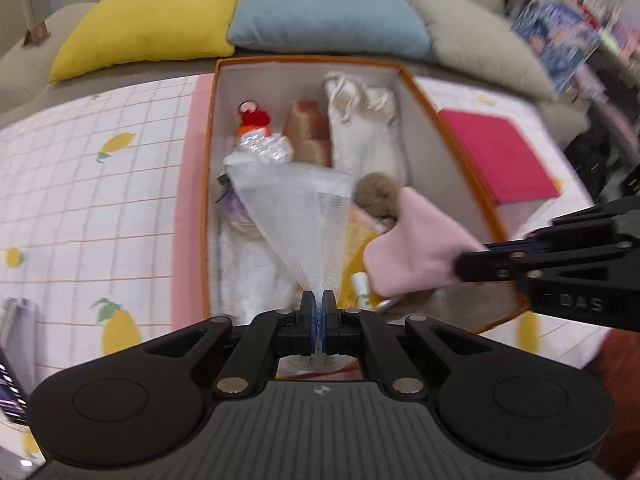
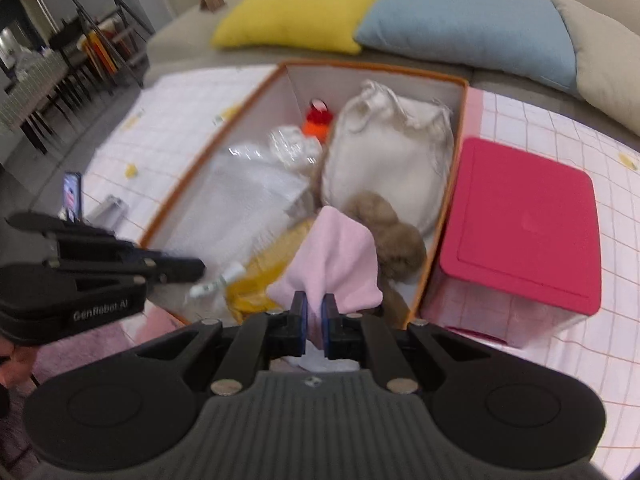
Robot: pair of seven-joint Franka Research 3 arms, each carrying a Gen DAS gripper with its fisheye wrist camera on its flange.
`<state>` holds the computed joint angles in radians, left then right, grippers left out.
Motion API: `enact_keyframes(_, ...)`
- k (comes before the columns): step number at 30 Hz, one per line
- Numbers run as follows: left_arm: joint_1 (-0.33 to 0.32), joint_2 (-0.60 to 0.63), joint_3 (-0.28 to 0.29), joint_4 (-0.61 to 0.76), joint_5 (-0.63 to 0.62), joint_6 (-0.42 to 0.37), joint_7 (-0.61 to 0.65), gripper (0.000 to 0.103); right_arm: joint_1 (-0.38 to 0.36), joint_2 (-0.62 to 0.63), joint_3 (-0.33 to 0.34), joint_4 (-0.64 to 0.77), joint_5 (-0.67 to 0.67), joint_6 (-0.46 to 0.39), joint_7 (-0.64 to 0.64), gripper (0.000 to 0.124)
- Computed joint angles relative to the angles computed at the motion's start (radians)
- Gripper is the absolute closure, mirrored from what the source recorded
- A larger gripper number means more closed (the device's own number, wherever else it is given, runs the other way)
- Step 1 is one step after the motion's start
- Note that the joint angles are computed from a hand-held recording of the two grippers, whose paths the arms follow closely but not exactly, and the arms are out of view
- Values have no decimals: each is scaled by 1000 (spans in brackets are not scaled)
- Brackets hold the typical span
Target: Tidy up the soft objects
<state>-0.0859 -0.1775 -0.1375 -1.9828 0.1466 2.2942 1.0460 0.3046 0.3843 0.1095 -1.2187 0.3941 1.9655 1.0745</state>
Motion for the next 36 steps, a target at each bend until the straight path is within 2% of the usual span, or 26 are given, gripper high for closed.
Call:
enact_keyframes(6, 2, 65, -15, 78, 64, -100, 0, 98, 26, 19, -13, 13, -76, -18, 17, 115)
enact_keyframes(9, 2, 65, -15, 76, 82, -106, -22, 92, 28, 29, -14, 25, -92, -26, 23, 112)
enact_keyframes(11, 1, 63, -14, 75, 79, -103, -29, 85, 22, 21, -14, 13, -87, -22, 19, 112)
enact_keyframes(13, 0, 63, -17, 76, 90, -104, -38, 73, 19, 16, -13, 6, -83, -19, 14, 112)
enact_keyframes(15, -2, 52, -19, 65, 104, -90, -45, 64, 16, 7, -11, 1, -77, -22, 12, 108)
enact_keyframes(18, -5, 36, -19, 57, 108, -69, -46, 46, 12, -2, -8, 4, -67, -35, -1, 87)
enact_keyframes(19, -6, 32, -21, 56, 113, -66, -49, 44, 14, -12, -8, -6, -71, -25, -11, 82)
enact_keyframes(23, -11, 1, -26, 41, 137, -25, -47, 40, 10, -53, -9, -37, -67, 9, -50, 80)
enact_keyframes(27, -12, -42, -38, 14, 191, 58, -70, 34, -1, -98, -15, -75, -48, 60, -57, 73)
enact_keyframes(29, -11, -62, -47, 3, 222, 100, -92, 34, -7, -118, -19, -90, -41, 87, -52, 67)
enact_keyframes(36, 6, -103, -82, -25, 348, 265, -185, 34, -30, -228, -32, -202, -4, 231, -31, 58)
